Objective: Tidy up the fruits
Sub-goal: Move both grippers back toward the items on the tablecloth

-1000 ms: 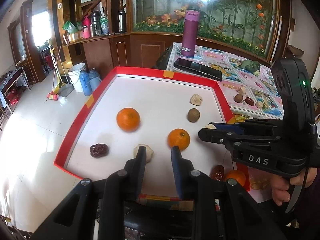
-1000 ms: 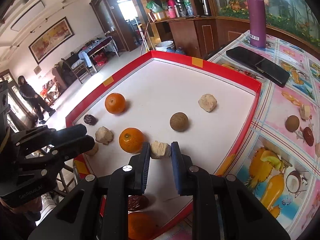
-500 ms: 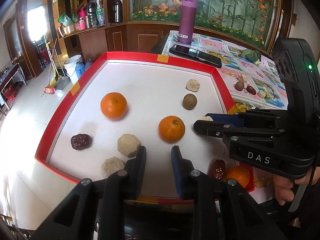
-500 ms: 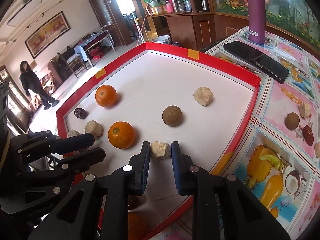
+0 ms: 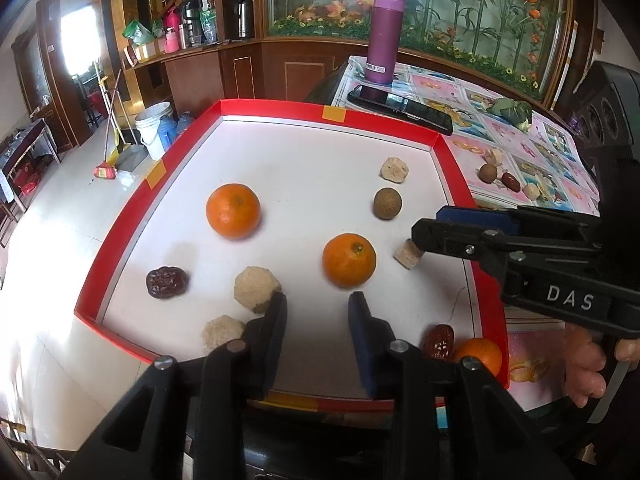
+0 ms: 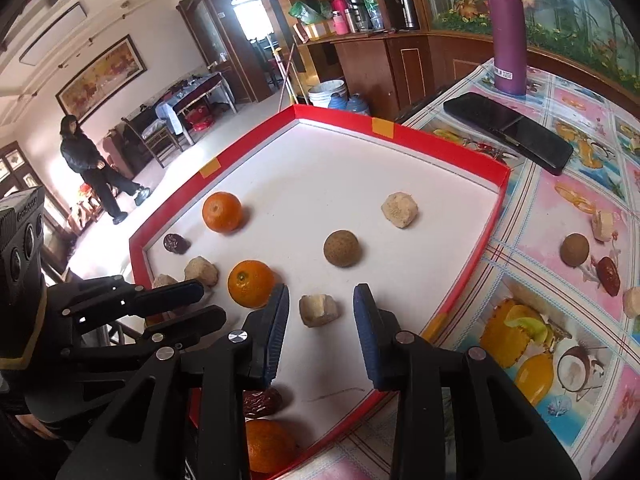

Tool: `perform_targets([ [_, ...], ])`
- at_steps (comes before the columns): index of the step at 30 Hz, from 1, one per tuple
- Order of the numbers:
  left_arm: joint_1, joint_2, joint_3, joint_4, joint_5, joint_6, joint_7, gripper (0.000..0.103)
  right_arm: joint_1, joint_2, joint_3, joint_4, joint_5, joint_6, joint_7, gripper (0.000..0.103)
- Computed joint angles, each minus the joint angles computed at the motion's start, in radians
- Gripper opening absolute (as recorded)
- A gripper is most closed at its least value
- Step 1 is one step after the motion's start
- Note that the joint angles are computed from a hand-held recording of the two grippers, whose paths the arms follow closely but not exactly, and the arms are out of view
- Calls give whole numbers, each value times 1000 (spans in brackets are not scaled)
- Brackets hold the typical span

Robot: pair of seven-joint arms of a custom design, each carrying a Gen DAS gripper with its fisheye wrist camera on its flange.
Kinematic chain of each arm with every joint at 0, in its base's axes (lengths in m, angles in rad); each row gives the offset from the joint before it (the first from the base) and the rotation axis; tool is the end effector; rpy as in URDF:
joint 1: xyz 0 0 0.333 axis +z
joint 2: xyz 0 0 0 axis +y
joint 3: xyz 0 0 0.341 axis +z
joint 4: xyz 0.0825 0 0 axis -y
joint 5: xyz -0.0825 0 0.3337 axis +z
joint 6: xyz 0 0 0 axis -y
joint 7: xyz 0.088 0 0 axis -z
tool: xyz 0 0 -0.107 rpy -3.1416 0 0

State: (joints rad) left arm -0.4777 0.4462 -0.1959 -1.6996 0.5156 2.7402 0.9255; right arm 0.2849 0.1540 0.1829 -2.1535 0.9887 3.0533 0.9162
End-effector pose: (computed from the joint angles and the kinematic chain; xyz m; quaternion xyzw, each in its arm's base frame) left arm 0.5304 -0.4187 0.4554 -0.5246 0.7888 -0.2749 0.1643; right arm 0.5220 0.1855 0.4488 -0.6999 0.6006 -0.1012 0.3732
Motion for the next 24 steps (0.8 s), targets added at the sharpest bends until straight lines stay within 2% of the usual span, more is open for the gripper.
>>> perform_targets([
  [2, -18, 2, 15, 18, 19, -15, -22, 56, -17, -10, 9, 0, 59, 7, -46, 32],
  [4, -36, 6, 27, 39, 44, -26, -43, 65, -25, -22, 2, -4, 97, 8, -72, 32],
  [6, -47, 12, 28, 64, 62, -35, -53, 67, -30, -38, -10, -14, 130, 16, -93, 32],
  [8, -59, 28, 26, 104, 72, -50, -55, 74, -32, -55, -24, -30, 160, 23, -111, 32],
  [13, -93, 84, 11, 214, 81, -88, -11, 78, -49, -99, -71, -75, 233, 43, -147, 32],
  [17, -127, 137, 2, 307, 63, -126, 42, 80, -65, -137, -114, -124, 238, 59, -137, 32],
  [24, -180, 217, -14, 443, 4, -196, 144, 80, -114, -203, -186, -228, 106, 93, 22, 33],
])
